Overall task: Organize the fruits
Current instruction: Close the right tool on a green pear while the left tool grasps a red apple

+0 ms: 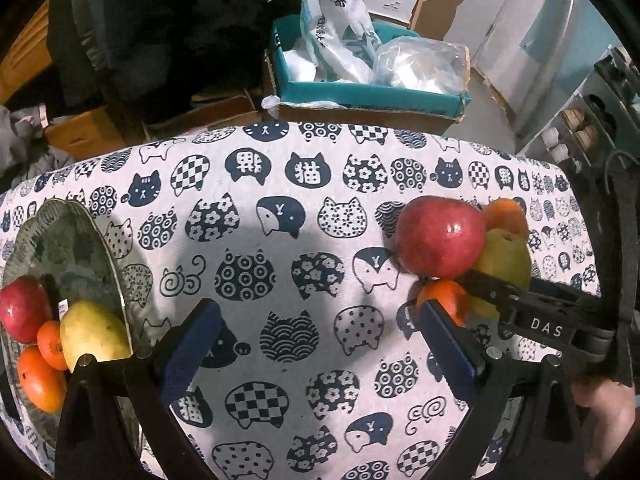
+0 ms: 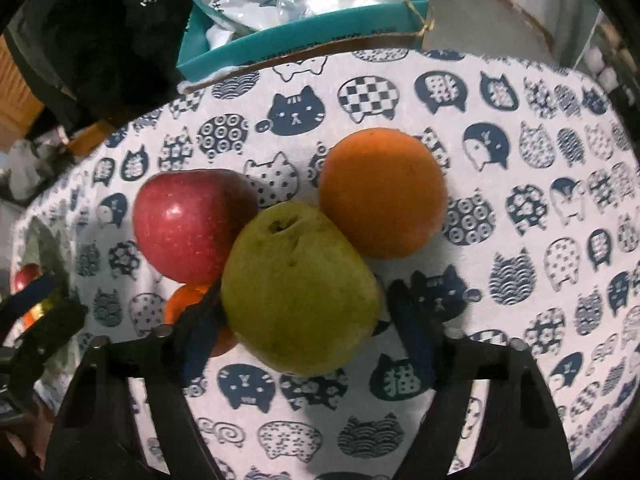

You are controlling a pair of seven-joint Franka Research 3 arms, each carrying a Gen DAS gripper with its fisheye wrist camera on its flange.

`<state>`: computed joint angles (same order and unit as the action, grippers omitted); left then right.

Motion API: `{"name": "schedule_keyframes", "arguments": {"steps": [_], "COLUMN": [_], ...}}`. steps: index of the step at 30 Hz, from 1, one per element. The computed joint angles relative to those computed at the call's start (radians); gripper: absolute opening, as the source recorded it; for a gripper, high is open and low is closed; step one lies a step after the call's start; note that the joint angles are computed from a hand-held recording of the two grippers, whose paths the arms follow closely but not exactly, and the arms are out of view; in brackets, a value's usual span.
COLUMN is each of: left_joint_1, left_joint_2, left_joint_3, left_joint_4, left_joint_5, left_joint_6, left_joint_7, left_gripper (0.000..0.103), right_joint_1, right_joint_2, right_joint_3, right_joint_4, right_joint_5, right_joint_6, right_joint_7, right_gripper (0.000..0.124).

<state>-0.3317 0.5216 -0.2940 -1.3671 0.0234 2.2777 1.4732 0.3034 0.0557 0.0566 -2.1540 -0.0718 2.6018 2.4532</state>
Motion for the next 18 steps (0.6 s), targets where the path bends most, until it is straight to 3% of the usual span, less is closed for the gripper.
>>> {"name": "schedule_keyframes", "arguments": {"steps": [8,18], "left_joint_1": [0.009,-0.040], "left_joint_2": [0.020,0.071], "left_joint_3": [-0.022,-0.031], "left_joint_4": [0.028,0.108], "left_joint_5": [-0.061,-0.053], "left_joint_6": [-0.001,-0.013], "left_joint_7": [0.004,0.015], "left_gripper": [0.100,0.100], "right_joint_1": [0.004,-0.035], "right_joint_2": [-0.032,-0.144], "right_joint_3": [0.005,0.033], "right_joint_4": [-0.021,-0.122], "right_joint_5": [-0.075,-0.205], "right_joint_6": [-0.037,-0.064], "right_joint_7": [0.031,0.140], "right_gripper": [0.069,0.069]}}
